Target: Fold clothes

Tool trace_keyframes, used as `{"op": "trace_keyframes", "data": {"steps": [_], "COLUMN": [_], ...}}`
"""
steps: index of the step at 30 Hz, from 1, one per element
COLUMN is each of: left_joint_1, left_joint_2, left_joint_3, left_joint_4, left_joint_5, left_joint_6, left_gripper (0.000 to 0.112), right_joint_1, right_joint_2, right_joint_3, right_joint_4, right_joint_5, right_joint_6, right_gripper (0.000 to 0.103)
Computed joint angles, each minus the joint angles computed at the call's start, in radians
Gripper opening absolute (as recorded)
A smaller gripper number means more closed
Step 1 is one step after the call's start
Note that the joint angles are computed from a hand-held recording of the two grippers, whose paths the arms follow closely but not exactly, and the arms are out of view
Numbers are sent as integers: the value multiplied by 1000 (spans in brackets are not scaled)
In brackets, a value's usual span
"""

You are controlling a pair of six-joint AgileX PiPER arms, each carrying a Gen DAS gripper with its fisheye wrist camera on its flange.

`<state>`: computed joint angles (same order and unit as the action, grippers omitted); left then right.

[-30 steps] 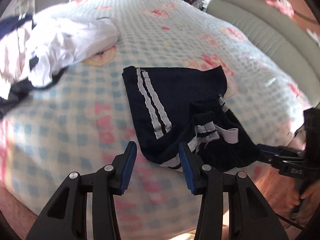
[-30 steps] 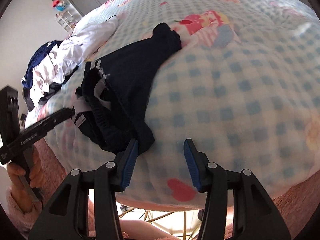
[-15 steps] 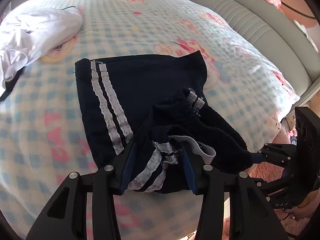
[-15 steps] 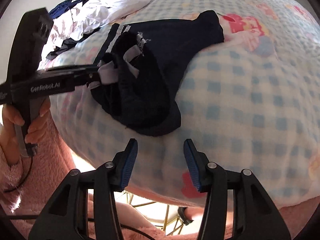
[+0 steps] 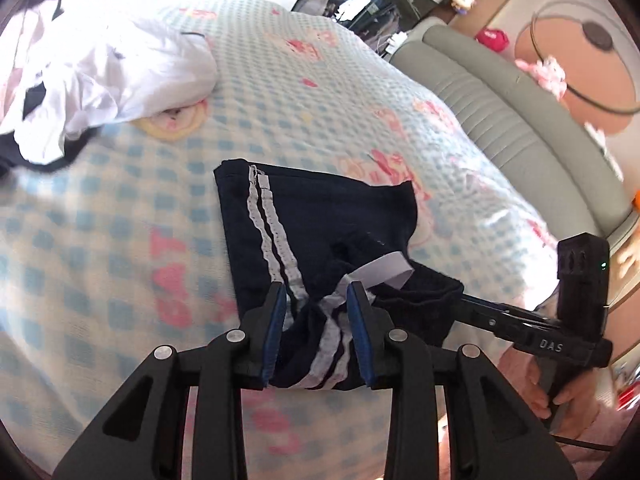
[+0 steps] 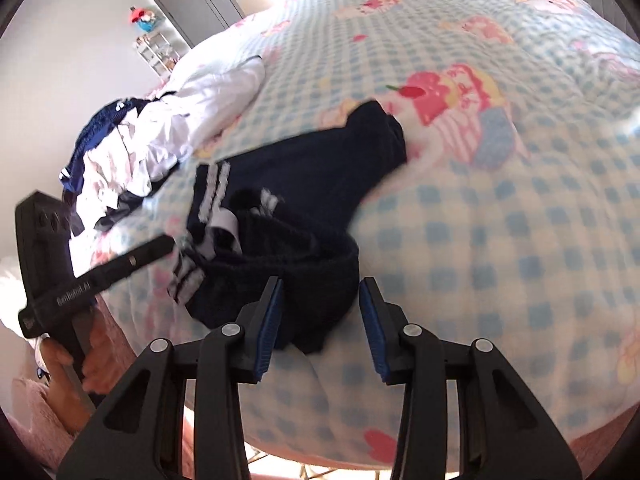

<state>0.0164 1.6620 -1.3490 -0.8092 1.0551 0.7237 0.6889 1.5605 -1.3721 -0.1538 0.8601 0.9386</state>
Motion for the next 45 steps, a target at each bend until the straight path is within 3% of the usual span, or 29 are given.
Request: {"op": "trace_keyframes", "data": {"steps": [4,9,11,14,16,20,22,24,25,26,27,30,35,36,37,38,39,42,43,45], "left_joint_1": [-76,-186,-214,-193,-155,-139,-161,-181,-189,-198,-205,-176,-77,-63,-53,-51,-50,-43,-40,-40], "left_joint_2": [-7,134,161,154,175,222,213,192,180,167,153,111,70,74,106,158,209,232,229,219], "left_joint_3": [-23,-238,-294,-298,-305,-318,-288,-255,-240,-225,-210,-183,-163,-167,-194,-241,-289,-266,-246,-216], "left_joint_4": [104,283,326,299,224,189,201,200,199,198,196,171,53,34,19,32,46,16,-5,-43], "left_joint_5": [-23,62,46,-3,44,133,112,75,54,33,11,-33,-110,-120,-90,-39,8,22,20,24], "left_joint_6": [28,-157,-197,-206,-163,-82,-57,-35,-25,-16,-7,-5,-23,-28,-36,-69,-101,-77,-55,0], "left_gripper": [46,46,46,46,47,52,52,46,36,31,23,12,11,12,21,31,50,49,49,49], "right_joint_1": [0,9,8,-9,-17,-70,-84,-80,-71,-62,-56,-42,-47,-56,-72,-86,-101,-132,-129,-111], "right_joint_2": [-8,88,127,109,67,-3,-14,-8,1,10,14,22,120,154,203,255,291,255,212,148], "right_joint_3": [39,-81,-136,-127,-71,51,91,115,110,103,94,41,-166,-203,-249,-302,-327,-231,-160,-71], "right_joint_4": [41,-28,-105,-178,-193,49,136,162,144,127,109,59,-31,-43,-28,-14,-1,85,87,43], "right_joint_5": [7,90,112,70,24,-81,-105,-118,-118,-119,-131,-180,-194,-190,-146,-96,-79,-123,-175,-192], "right_joint_6": [-29,-143,-127,-2,60,-134,-209,-228,-209,-192,-192,-249,-316,-312,-311,-309,-307,-263,-236,-149], "right_gripper": [46,47,47,47,47,57,65,66,66,58,41,24,23,28,34,40,40,40,42,48]}}
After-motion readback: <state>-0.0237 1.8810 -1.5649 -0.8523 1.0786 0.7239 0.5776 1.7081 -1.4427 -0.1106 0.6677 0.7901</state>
